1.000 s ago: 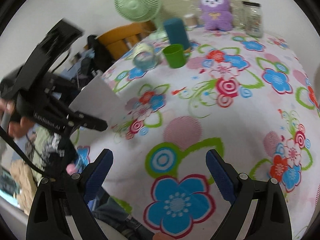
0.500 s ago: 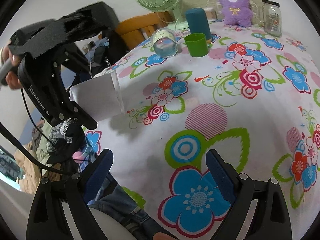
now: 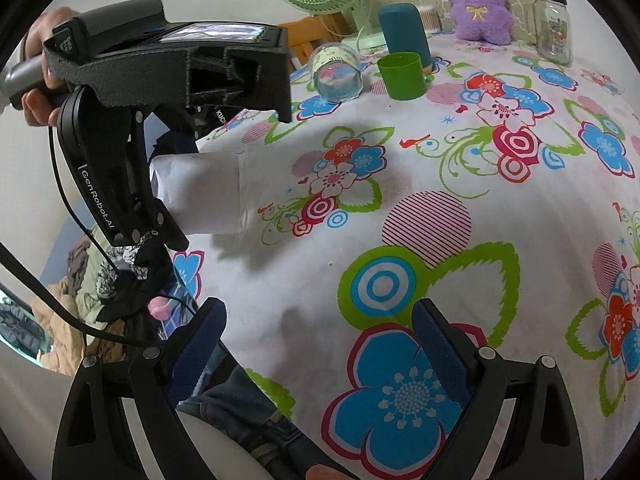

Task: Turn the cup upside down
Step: 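Rotate the left gripper to turn the white cup opening-down, then lower the inverted white cup onto the tablecloth with the left gripper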

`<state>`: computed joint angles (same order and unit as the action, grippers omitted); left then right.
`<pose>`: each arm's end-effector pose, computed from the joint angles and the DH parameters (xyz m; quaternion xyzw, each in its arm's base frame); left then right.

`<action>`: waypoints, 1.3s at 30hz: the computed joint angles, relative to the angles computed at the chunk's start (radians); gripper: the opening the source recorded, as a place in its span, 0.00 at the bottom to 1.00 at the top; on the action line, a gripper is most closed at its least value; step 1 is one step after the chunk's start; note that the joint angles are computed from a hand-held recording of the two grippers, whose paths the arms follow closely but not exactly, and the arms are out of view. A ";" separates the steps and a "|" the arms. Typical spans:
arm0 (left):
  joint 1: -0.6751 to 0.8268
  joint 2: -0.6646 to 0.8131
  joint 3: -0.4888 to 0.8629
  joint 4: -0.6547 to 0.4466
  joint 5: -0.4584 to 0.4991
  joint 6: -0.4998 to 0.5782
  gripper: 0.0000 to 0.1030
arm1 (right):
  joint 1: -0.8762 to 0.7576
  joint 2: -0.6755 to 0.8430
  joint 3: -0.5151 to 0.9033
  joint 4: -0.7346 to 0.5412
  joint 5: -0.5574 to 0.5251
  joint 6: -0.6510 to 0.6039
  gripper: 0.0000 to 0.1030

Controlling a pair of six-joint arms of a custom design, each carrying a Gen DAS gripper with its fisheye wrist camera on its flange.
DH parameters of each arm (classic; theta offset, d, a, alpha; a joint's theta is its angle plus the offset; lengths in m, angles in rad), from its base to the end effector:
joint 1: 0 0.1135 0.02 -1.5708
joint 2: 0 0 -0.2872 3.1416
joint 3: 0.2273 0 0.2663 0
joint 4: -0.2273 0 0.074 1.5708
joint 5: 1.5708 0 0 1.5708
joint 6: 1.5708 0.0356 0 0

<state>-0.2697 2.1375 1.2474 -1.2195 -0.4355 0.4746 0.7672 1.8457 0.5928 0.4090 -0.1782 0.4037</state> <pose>0.3217 -0.0733 0.1007 -0.3958 -0.8558 -0.1806 0.2798 0.2177 0.2187 0.0807 -0.1994 0.9099 0.2650 0.2492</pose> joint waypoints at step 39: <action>0.070 -0.185 -0.022 0.119 0.131 0.079 0.98 | 0.032 -0.072 0.086 -0.147 0.130 -0.051 0.93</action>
<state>-0.1997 1.9526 1.2252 -1.1007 -0.3041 0.5534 0.7995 1.7735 0.6792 0.2624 -0.0479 0.3531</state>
